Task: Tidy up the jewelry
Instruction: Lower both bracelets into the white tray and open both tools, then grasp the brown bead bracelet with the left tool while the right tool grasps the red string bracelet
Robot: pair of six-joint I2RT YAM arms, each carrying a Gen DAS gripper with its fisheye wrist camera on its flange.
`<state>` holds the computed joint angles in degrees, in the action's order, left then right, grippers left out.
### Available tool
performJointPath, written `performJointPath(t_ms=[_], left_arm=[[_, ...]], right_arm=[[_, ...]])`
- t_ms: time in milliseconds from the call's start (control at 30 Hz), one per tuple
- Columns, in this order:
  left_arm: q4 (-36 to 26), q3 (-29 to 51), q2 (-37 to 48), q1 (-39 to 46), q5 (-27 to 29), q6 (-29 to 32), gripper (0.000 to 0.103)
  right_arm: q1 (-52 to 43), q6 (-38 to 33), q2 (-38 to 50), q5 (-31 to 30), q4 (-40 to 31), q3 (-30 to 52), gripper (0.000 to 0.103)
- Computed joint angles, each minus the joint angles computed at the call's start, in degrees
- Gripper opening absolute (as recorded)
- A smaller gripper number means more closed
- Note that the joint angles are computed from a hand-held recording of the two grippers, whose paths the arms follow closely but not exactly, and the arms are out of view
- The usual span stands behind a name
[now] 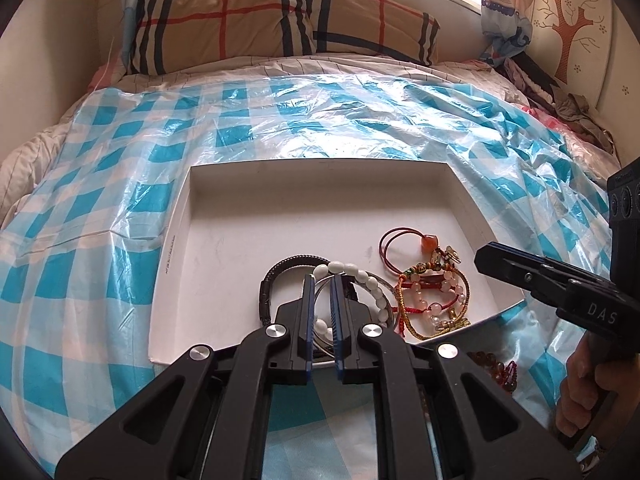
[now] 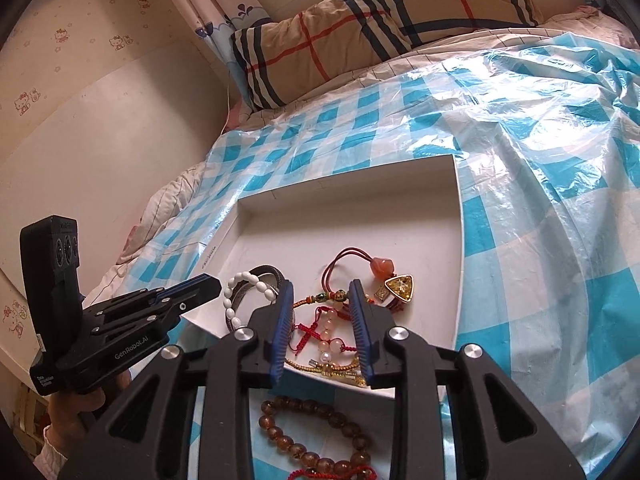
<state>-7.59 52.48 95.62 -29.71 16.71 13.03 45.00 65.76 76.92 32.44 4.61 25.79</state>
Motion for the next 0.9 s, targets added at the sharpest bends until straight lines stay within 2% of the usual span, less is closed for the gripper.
performJointPath(t_ms=[100, 233, 400, 533, 767, 900], left_arm=[[0.1, -3.2, -4.1, 0.5, 0.4, 0.9, 0.011], [-0.5, -6.1, -7.1, 1.8, 0.1, 2.2, 0.027], [-4.2, -8.0, -8.7, 3.9, 3.0, 5.2, 0.027], [-6.3, -10.8, -10.1, 1.1, 4.1, 8.3, 0.027], [-3.3, -10.9, -6.2, -6.5, 1.6, 5.3, 0.028], [-2.6, -9.0, -2.5, -9.6, -1.1, 4.7, 0.040]], right_arm=[[3.5, 3.2, -3.4, 2.5, -5.7, 0.1, 0.031], [9.0, 8.9, -5.0, 3.9, -12.7, 0.5, 0.035], [15.4, 14.6, -0.8, 2.2, -17.9, 3.1, 0.042], [18.6, 17.6, 2.5, 1.8, -19.8, 4.5, 0.051], [17.8, 17.2, 4.3, 0.6, -20.1, 4.6, 0.052], [17.1, 16.3, 5.5, -0.3, -18.0, 3.8, 0.052]])
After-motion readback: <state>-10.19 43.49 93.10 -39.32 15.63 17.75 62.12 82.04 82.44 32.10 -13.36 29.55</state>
